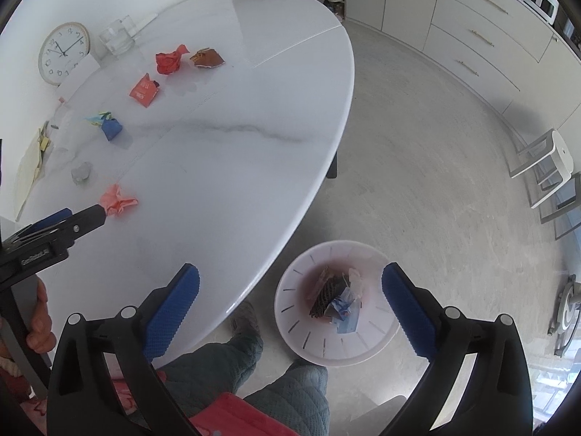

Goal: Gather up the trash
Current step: 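Move both tools back over the table toward the pink tissue, then grasp the pink crumpled tissue with the left tool while the right tool grasps the white paper ball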

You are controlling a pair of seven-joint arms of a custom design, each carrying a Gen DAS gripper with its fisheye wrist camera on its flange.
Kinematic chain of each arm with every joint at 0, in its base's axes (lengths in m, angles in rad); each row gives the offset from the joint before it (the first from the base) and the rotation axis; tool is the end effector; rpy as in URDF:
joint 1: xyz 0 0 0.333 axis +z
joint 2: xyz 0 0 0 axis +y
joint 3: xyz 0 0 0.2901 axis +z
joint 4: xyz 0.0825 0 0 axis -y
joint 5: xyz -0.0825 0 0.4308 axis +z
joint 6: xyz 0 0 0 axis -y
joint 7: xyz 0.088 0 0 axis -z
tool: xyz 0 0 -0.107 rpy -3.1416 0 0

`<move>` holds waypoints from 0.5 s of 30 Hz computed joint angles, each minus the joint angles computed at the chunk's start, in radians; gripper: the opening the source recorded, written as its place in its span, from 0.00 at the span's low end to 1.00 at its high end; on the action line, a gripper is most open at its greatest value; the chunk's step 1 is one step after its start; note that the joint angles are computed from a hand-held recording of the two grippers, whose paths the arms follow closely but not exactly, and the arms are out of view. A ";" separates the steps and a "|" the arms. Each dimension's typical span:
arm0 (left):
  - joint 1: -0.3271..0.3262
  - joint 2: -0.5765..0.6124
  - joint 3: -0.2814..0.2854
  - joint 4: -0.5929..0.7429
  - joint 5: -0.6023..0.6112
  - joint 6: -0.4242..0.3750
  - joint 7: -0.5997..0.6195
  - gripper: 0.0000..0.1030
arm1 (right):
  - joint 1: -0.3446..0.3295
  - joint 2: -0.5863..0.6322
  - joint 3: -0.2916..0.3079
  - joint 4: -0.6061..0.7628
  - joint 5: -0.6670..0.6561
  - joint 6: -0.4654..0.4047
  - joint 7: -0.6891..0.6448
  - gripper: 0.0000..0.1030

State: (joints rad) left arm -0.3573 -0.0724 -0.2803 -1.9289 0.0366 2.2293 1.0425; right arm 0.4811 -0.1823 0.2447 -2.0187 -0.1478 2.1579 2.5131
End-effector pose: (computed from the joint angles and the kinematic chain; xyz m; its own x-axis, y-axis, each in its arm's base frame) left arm 0.4964 -0.3704 0.5167 -0.1512 -0.9794 0.1342 -0.9356 0.0979 -0.3393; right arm 0.4370 0.3880 0.5235 -0.1265 -0.9828 -0.1348 -0.9306 0.1646 -0.3269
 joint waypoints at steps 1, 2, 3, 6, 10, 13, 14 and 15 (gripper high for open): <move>0.002 0.012 0.001 0.006 0.007 0.004 -0.002 0.92 | -0.001 0.009 -0.001 0.009 -0.001 0.001 -0.004 0.97; 0.003 0.021 0.001 0.012 0.015 0.003 -0.005 0.92 | -0.001 0.019 -0.002 0.018 -0.001 -0.001 -0.008 0.97; 0.005 0.031 0.002 0.018 0.022 0.003 -0.008 0.92 | 0.000 0.026 -0.003 0.026 -0.002 -0.002 -0.011 0.97; 0.009 0.063 0.003 0.037 0.037 0.006 -0.017 0.92 | 0.002 0.052 -0.009 0.052 -0.005 -0.001 -0.025 0.97; 0.012 0.105 0.002 0.066 0.057 0.002 -0.043 0.87 | 0.005 0.082 -0.021 0.080 -0.001 -0.004 -0.048 0.97; 0.013 0.138 0.002 0.092 0.058 -0.016 -0.047 0.79 | 0.005 0.100 -0.031 0.094 0.011 0.000 -0.067 0.97; 0.012 0.148 0.001 0.099 0.061 -0.018 -0.048 0.75 | 0.006 0.105 -0.034 0.099 0.014 0.002 -0.073 0.97; 0.012 0.156 0.001 0.106 0.063 -0.023 -0.048 0.71 | 0.006 0.110 -0.036 0.103 0.016 0.003 -0.077 0.97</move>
